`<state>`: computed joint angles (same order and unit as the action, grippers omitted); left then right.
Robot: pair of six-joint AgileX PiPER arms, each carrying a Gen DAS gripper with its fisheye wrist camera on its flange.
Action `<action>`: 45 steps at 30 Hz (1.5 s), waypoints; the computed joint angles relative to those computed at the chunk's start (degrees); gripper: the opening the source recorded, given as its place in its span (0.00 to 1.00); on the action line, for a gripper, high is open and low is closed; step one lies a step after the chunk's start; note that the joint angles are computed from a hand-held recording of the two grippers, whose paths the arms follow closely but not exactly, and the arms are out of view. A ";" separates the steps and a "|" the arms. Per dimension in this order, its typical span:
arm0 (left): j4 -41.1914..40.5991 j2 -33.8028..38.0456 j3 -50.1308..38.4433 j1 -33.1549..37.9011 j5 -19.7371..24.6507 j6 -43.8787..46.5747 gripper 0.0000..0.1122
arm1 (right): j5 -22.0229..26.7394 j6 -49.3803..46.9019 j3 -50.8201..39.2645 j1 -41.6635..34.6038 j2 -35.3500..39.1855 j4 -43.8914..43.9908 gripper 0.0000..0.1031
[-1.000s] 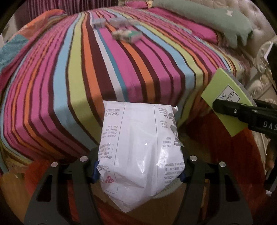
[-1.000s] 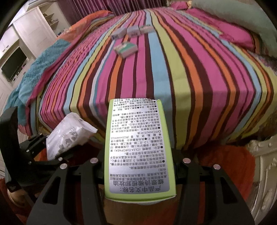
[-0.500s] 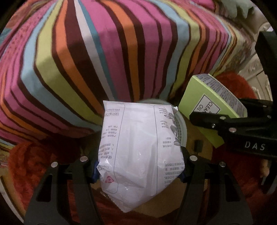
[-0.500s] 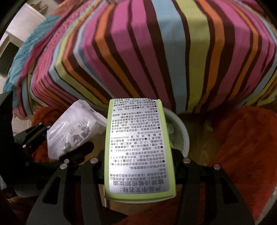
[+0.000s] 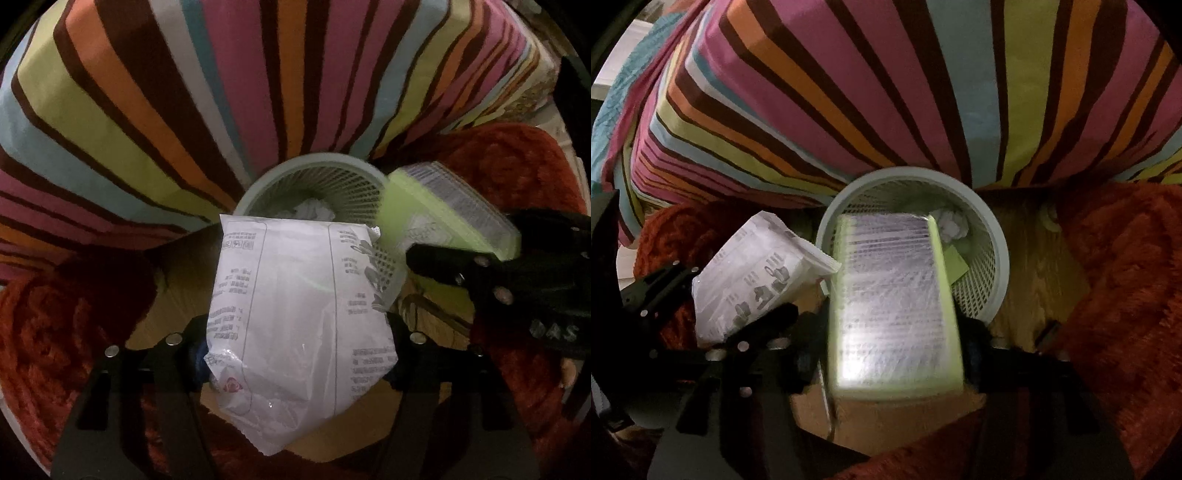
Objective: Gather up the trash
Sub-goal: 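Open both grippers to drop the bag and box into the wastebasket, then move both grippers back toward the white boxes and tissue pack on the bed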
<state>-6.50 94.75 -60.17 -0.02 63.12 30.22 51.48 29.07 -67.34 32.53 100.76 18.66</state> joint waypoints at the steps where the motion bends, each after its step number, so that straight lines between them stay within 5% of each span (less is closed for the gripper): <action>1: 0.10 0.50 -0.47 0.39 0.19 0.20 0.65 | 0.04 0.29 -0.02 0.17 0.10 -0.21 0.83; 3: 0.22 0.61 -0.60 0.40 -0.08 -0.09 0.71 | 0.01 1.40 -0.02 0.59 -0.13 -1.17 0.83; 27: -0.78 -2.58 -2.55 3.26 -0.26 -0.75 0.71 | -3.33 8.14 1.70 2.27 -4.16 -8.46 0.84; 45: -5.51 -5.15 -7.26 7.61 -1.17 -1.87 0.71 | -8.31 24.05 2.49 4.40 -11.52 -27.81 0.87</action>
